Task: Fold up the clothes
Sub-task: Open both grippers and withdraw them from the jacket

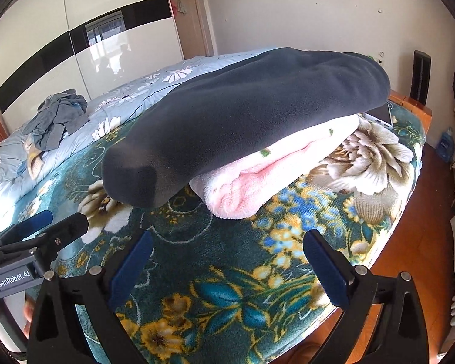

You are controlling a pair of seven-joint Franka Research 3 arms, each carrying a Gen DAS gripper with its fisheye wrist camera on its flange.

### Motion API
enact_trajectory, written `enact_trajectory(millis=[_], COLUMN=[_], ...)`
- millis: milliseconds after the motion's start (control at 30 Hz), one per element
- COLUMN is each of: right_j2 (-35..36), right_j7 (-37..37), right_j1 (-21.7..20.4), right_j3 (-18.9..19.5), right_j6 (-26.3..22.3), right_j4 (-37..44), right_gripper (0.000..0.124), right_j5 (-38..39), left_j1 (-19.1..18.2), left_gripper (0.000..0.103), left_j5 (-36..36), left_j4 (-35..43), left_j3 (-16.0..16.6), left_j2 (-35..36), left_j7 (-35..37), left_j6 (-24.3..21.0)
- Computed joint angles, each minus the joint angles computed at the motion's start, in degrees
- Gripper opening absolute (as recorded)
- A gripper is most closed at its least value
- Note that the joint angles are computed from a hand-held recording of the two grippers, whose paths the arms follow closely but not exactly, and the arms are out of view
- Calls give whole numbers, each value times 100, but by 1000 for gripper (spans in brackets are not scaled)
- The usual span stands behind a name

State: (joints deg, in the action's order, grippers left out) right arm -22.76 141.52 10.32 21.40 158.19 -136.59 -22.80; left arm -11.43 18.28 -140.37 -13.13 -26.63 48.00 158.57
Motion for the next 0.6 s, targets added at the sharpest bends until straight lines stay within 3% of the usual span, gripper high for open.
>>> enact_trajectory(millis=[600], right_j2=[-86], right_j7=[178], right_j1=[10], right_j3=[136], right_j6=[0], right_j4=[-96], right_gripper=[100], right_j5=[-64], left_j1=[127], left_gripper=[103], left_j5=[227], left_j4=[-93], left_j3=[-90], left_j2=[-118], left_j7=[-288], left_j6=[-254])
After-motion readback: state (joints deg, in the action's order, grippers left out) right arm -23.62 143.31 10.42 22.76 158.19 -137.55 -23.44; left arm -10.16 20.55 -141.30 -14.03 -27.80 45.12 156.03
